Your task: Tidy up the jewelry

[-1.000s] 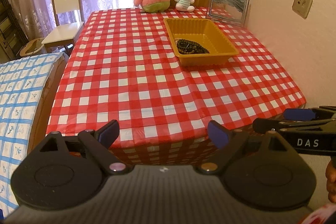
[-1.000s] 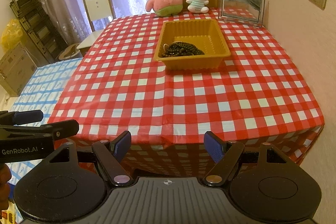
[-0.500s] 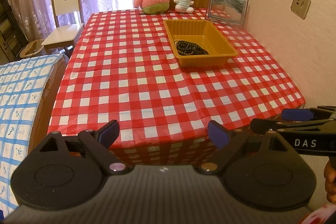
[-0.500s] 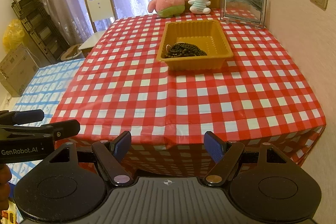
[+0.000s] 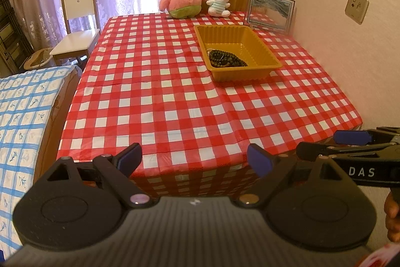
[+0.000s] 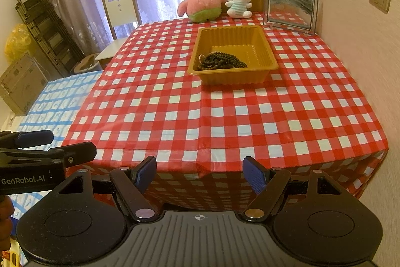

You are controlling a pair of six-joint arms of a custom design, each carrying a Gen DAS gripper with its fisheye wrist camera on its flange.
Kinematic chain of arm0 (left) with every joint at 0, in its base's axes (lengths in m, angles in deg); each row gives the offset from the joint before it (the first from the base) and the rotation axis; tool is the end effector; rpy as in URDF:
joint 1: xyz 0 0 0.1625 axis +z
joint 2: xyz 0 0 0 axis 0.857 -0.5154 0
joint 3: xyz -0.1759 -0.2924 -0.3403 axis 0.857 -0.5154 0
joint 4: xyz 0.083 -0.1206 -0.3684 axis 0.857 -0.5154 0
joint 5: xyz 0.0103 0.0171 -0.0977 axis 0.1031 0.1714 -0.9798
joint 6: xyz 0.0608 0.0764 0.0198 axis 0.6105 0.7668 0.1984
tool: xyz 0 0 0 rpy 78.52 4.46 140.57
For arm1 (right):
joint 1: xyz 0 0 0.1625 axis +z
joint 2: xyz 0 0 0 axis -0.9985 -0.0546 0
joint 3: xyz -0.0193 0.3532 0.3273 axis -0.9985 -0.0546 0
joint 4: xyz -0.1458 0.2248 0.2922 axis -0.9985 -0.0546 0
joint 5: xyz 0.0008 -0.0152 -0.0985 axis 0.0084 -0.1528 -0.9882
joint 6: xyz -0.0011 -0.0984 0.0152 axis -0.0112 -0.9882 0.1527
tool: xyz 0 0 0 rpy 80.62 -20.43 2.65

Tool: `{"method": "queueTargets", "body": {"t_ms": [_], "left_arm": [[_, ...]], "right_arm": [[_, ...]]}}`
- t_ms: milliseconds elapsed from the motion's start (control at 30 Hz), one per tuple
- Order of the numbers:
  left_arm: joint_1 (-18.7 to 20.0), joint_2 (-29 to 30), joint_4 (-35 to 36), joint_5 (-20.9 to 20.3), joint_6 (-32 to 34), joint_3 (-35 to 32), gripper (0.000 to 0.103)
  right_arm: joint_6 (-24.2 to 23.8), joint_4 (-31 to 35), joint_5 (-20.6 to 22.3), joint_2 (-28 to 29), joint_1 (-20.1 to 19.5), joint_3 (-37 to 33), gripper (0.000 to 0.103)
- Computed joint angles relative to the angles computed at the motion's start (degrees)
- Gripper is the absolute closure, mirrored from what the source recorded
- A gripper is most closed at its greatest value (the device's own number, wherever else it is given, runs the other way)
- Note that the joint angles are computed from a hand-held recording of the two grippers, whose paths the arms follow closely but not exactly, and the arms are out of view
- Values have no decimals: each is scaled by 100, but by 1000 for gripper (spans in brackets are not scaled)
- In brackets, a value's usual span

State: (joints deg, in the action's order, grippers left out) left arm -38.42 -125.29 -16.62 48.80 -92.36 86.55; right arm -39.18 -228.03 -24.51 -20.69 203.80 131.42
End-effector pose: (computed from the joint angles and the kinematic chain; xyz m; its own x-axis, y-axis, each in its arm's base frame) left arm -0.2869 -0.3383 0.2778 -0.6948 -0.3476 -0.6297 0.2668 0.6885 -0.6744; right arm 0.3276 -0.4284 0.2162 -0.6956 -0.5817 0.4216 -0.6950 0.6935 -0.1899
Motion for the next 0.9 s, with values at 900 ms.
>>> {"method": "queueTargets", "body": {"t_ms": [900], "left_arm": [[-27, 18, 72, 7, -27, -51, 13]], "right_arm": [[7, -6, 9, -5, 9, 7, 27]]}}
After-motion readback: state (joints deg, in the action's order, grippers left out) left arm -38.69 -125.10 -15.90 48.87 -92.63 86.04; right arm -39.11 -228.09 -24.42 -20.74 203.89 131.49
